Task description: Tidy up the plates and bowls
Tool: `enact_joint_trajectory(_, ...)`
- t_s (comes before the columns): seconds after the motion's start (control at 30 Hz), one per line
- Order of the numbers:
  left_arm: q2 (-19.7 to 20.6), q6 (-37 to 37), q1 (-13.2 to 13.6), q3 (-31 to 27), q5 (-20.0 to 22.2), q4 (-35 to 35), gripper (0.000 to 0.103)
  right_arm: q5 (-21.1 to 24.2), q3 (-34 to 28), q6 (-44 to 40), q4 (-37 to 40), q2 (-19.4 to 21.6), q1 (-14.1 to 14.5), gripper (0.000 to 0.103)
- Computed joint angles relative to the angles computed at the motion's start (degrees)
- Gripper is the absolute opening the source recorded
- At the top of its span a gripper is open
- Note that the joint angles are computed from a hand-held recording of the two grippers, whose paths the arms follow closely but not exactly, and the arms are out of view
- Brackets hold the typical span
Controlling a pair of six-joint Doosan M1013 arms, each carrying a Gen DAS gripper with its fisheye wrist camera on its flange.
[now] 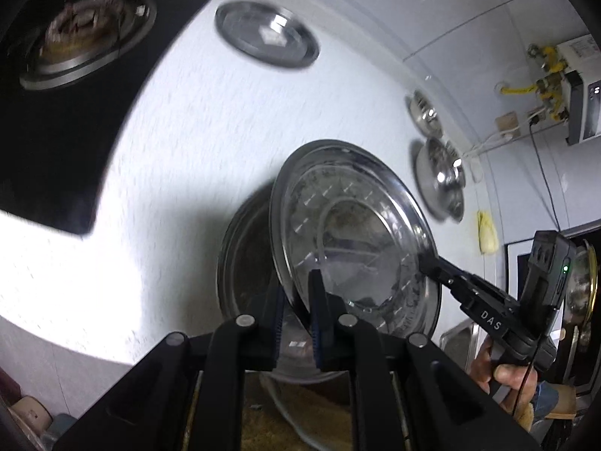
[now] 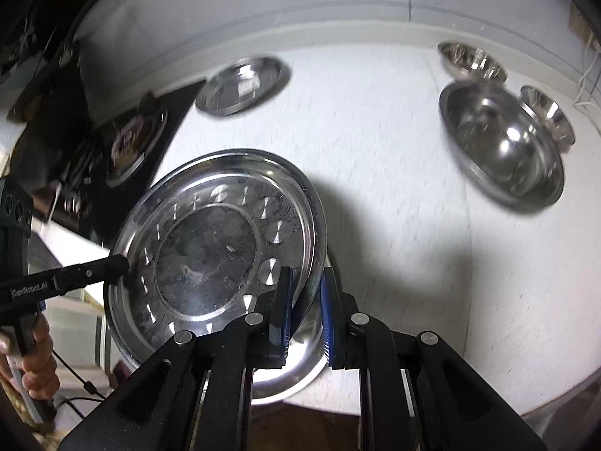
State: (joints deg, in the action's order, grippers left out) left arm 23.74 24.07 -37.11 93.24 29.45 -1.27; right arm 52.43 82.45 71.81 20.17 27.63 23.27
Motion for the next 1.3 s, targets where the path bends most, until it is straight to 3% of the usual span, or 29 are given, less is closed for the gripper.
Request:
enact_joint_trajectory(0.43,2.4,-0.1,-0.6,0.1,2.9,-0.4,0.011,0.0,2.2,-1.4,-1.2,1.6,0.1,0.013)
enact_joint_trajectory(0.73,0.4,-9.5,-1.4,1.3,3.0,11.0,0.010,-1.6,3.4,-2.9,-0.6,0.0,-0.5,0.014)
enact_joint_trajectory(0.9,-0.8,-15.2,-1.1,0.6,5.5,19.4,0.013,-3.5,3.4,-4.1,0.2,-1.0,-1.0,0.027)
enact_joint_trajectory(1.0,-0.2,-14.9,0.4,-1.4,7.1,21.6,0.013,-3.3,0.9,-4.5,1.5,0.0,-0.9,0.034)
enact_joint_trajectory(1.07,1.1,-14.5,1.6,-4.0,10.7,23.6,0.013,-2.6,-1.4,-5.1,3.0,1.3,-0.6,0.039)
enact_joint_trajectory(1.3,6.8,-10.8,6.3,-12.6,16.9,26.2,0.013,3.1,-15.9,-3.6,5.8,10.2,0.9,0.049)
